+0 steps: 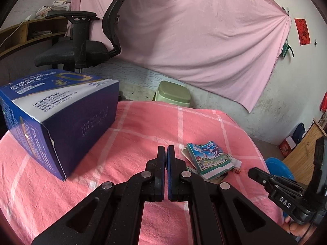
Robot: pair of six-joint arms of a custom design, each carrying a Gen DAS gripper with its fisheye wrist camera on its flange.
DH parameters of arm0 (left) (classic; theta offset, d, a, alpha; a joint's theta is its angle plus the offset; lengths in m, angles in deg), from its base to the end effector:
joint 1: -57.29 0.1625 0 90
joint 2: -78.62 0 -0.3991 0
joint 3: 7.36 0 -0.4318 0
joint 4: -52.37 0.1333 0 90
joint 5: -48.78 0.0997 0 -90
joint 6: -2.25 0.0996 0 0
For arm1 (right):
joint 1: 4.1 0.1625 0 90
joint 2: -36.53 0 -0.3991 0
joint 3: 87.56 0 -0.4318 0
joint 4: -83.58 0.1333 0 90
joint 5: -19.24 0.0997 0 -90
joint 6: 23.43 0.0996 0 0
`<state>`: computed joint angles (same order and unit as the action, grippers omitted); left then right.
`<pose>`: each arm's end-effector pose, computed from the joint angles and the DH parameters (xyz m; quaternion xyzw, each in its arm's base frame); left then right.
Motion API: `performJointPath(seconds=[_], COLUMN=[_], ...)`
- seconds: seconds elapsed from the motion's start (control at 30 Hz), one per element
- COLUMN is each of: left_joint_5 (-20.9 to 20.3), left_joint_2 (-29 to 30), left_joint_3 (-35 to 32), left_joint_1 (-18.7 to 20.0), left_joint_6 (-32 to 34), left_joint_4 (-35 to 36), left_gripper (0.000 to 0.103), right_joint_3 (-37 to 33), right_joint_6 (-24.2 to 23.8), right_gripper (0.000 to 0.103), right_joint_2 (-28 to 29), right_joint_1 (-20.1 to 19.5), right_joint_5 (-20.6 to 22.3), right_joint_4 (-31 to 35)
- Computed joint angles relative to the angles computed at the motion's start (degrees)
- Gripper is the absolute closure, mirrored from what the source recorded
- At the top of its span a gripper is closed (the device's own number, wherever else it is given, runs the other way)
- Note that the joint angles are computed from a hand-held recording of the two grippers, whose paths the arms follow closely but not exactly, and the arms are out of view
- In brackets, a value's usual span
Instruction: Collect trash
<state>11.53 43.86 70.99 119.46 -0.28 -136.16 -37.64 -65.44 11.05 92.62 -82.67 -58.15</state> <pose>-0.1609 -0.7601 0.1393 -0.0259 0.8205 -0.5021 0.2722 0.2157 -0.8674 0.1146 0.3764 -0.8905 0.1930 0.1672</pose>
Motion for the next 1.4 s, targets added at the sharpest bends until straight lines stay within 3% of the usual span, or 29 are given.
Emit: performJointPath(seconds=[0.17, 0.4, 0.47, 0.53, 0.6, 0.7, 0.87, 1.0, 1.23, 1.4], left_joint_5=[0.77, -0.16, 0.32, 0.39, 0.39, 0.05, -0.24, -0.32, -0.55, -1.38], left_joint_2=[0.14, -1.10, -0.91, -0.80, -0.77, -1.10, -1.21, -1.23, -1.58, -1.83], left_joint_3=[0.00, 0.77, 0.58, 0.63, 0.59, 0.90, 0.98, 0.91, 1.11, 1.60], left_joint_1=[-0.22, 0.44, 0.29, 0.19, 0.26, 0.46, 0.59, 0.69, 0.92, 0.96], left_joint_6=[1.81, -3.05, -2.52, -1.98, -1.87, -3.19, -3.74, -4.26, -5.28, -4.66], left_joint_4=[0.72, 4.27, 4.47, 4.34, 4.57, 5.39, 5.77, 6.30, 7.52, 5.83], left_gripper=[0.103, 0.103, 0.103, 0.103, 0.103, 0.103, 0.103, 0.103, 0.103, 0.103], right_joint_3=[1.16, 0.79, -0.02, -0.62, -1.02, -3.51, -9.17, -8.99, -6.61, -4.66], right_joint_6=[0.17, -0.18, 0.63, 1.51, 2.05, 2.24, 3.37, 3.44, 0.80, 0.45], right_gripper=[0.087, 0.083, 0.075, 0.050, 0.039, 0.037, 0.037, 0.039, 0.062, 0.070], right_joint_2=[-0.92, -0.44, -0.03, 0.36, 0.74, 2.60, 6.57, 6.51, 5.44, 4.23], right_joint_1=[-0.19, 0.05, 0.05, 0.10, 0.23, 0.66, 1.12, 1.07, 1.36, 1.17], right_joint_5=[0.17, 1.20, 2.56, 4.25, 5.54, 5.97, 3.09, 2.54, 1.13, 2.31], right_joint_4=[-0.10, -0.52, 0.38, 0.89, 1.07, 2.91, 7.62, 8.05, 6.53, 4.65])
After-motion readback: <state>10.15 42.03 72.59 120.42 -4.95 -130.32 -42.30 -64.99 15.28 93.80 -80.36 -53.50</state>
